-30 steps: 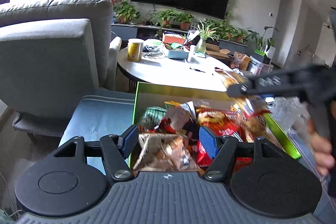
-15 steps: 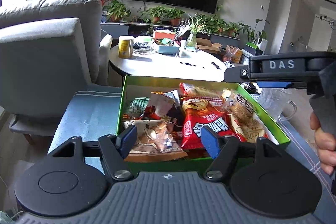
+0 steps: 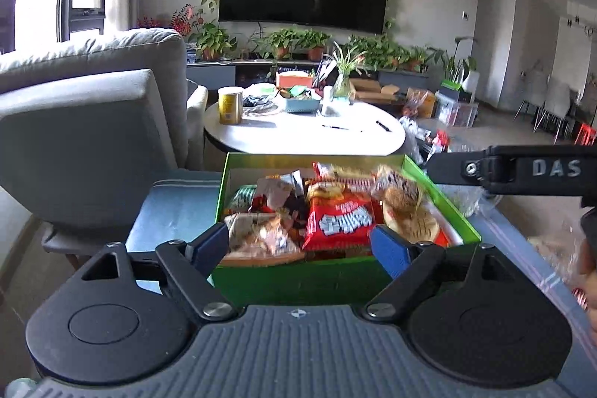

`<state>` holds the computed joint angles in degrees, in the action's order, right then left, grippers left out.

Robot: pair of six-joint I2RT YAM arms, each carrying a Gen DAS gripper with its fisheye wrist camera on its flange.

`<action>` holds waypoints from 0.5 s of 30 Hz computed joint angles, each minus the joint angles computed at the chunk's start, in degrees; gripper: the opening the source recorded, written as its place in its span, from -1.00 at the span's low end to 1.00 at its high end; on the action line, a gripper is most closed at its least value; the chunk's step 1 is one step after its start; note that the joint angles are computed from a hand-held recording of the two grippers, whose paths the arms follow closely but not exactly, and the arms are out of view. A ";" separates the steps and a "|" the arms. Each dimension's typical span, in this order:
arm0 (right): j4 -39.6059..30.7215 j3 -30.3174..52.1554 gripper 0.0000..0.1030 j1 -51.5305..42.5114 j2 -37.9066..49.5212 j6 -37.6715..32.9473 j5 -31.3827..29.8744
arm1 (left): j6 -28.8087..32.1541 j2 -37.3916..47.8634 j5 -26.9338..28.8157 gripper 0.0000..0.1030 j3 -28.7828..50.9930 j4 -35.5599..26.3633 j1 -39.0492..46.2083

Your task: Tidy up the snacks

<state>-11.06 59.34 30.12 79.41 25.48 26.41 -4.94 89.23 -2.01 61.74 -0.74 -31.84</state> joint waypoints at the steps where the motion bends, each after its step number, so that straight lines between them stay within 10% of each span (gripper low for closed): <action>1: -0.59 -0.49 0.90 0.72 -0.84 0.60 0.51 | 0.27 -0.84 -1.40 0.59 -0.79 0.00 -0.70; 15: -3.75 -9.54 0.90 15.95 -11.30 7.51 17.16 | -4.22 -17.95 -10.72 0.76 -13.56 -2.69 -8.28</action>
